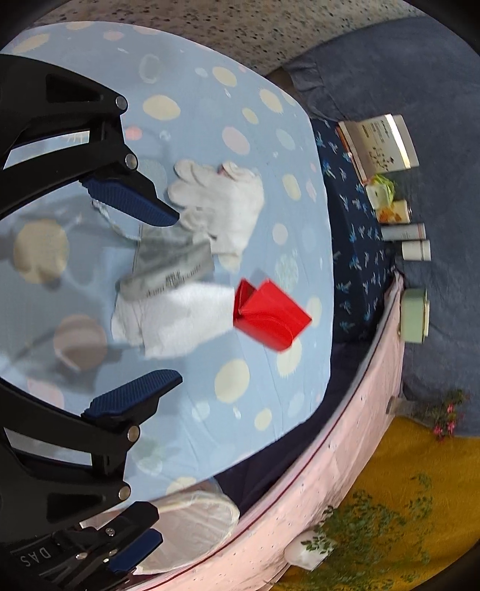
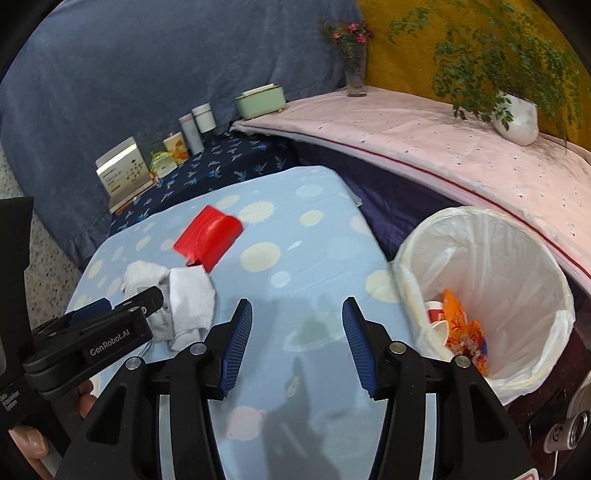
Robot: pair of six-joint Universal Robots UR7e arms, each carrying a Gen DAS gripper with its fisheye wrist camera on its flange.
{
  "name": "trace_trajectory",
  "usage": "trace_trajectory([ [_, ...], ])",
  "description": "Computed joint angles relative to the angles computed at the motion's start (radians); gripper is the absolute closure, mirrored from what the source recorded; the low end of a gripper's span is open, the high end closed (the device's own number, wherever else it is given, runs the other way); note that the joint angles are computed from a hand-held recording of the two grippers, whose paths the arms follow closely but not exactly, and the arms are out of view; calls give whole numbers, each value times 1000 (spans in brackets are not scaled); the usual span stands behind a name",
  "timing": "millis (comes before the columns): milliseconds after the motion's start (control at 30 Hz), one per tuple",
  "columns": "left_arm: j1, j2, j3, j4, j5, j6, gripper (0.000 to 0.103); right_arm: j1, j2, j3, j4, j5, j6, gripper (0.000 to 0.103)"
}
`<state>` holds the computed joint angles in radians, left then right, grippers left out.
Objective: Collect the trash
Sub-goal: 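Move both open tools back over the remaining items on the table, then grasp the white wet wipe with the right tool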
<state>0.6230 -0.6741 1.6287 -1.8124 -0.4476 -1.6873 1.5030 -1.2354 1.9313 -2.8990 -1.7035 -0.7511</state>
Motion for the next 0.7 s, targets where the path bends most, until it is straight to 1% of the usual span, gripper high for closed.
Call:
trace_trajectory([
  [100, 8, -34, 47, -20, -22, -24, 21, 14, 8, 16, -7, -11, -6, 53],
  [167, 14, -49, 72, -42, -34, -43, 21, 23, 15, 24, -14, -16, -12, 53],
  [233, 22, -65, 106, -113, -50, -13, 21, 30, 24, 30, -19, -25, -13, 53],
  [400, 41, -76, 144, -211, -66, 58, 21, 44, 51, 33, -27, -44, -8, 53],
  [467, 51, -78, 160, -280, -75, 98, 22, 48, 63, 32, -30, -52, -7, 53],
  [500, 54, -79, 167, -309, -79, 116, 25, 51, 69, 30, -30, -56, -7, 53],
  [533, 60, -79, 173, -342, -86, 137, 32, 52, 74, 28, -30, -58, -7, 53],
  [567, 66, -79, 175, -363, -92, 153, 36, 55, 82, 27, -31, -62, -8, 53],
  [633, 75, -79, 188, -426, -106, 194, 49, 60, 94, 25, -35, -66, -7, 53],
  [667, 79, -80, 194, -456, -114, 212, 53, 63, 102, 23, -35, -68, -6, 53],
  [700, 82, -81, 199, -474, -120, 224, 63, 66, 110, 20, -35, -69, -4, 53],
])
